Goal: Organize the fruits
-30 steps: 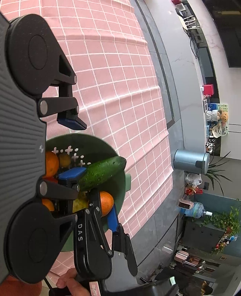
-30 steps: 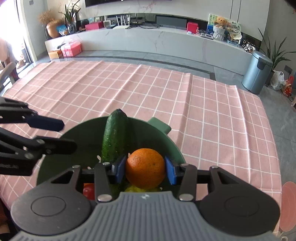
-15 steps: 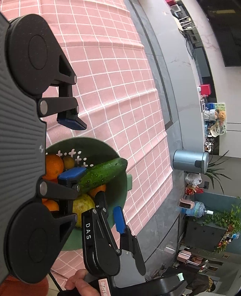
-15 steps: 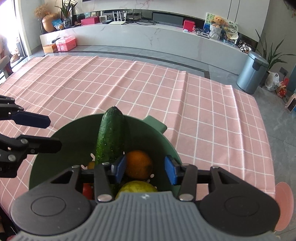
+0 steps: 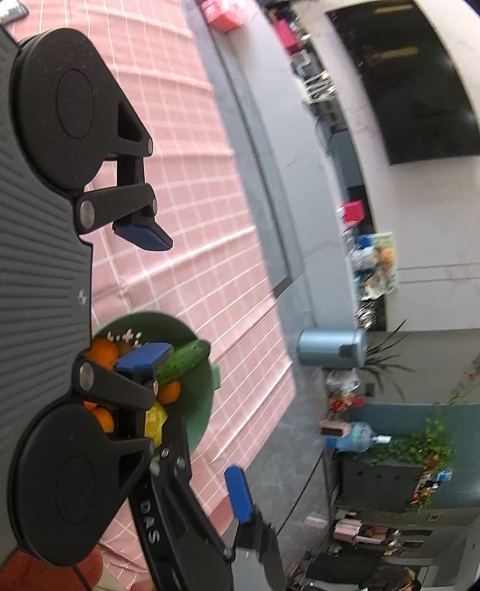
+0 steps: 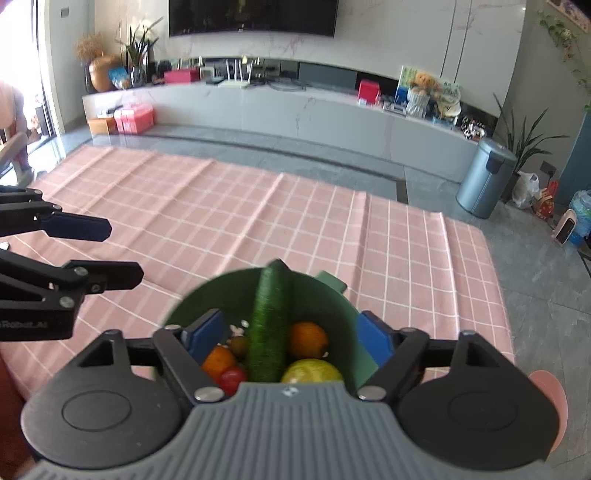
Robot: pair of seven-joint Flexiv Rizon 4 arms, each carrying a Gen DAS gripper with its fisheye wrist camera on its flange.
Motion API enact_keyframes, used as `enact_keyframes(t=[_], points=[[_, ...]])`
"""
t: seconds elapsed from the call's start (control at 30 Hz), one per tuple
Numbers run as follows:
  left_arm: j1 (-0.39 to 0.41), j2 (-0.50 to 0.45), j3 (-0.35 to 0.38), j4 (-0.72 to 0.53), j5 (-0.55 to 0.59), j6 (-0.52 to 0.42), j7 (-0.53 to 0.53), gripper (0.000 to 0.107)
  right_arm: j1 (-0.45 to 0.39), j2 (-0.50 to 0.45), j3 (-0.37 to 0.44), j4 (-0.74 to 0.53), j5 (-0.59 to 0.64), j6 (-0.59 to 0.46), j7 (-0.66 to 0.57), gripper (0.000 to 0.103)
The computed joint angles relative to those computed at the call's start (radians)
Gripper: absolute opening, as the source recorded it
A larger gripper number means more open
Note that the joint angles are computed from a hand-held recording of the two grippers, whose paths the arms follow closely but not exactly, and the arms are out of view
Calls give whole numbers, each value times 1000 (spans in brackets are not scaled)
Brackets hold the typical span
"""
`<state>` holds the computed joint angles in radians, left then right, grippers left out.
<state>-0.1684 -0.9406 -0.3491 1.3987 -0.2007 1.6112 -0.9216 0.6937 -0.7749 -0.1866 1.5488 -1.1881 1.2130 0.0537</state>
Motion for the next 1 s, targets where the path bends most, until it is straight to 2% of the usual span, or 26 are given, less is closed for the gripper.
enact_keyframes(t=[0.17, 0.33, 0.5, 0.6, 0.7, 0.8, 1.0], points=[[45, 57, -26, 116, 42, 145, -33, 79, 58, 71, -20, 60, -141, -36, 195, 87], [73, 84, -21, 212, 99, 340, -156, 90, 101, 113, -6, 93, -323, -126, 412, 91], [67, 101, 29, 273, 147, 454, -256, 95, 128, 118, 43, 102, -416, -247, 569, 96], [38, 106, 86, 297, 158, 515, -299, 95, 145, 100, 81, 88, -409, -339, 578, 96], [27, 111, 121, 320, 178, 547, -337, 95, 158, 76, 118, 72, -399, -423, 567, 98], [7, 112, 154, 329, 170, 541, -353, 95, 173, 53, 139, 59, -393, -482, 592, 98], [-39, 113, 209, 341, 128, 496, -334, 95, 191, 1, 148, 24, -359, -508, 609, 98]])
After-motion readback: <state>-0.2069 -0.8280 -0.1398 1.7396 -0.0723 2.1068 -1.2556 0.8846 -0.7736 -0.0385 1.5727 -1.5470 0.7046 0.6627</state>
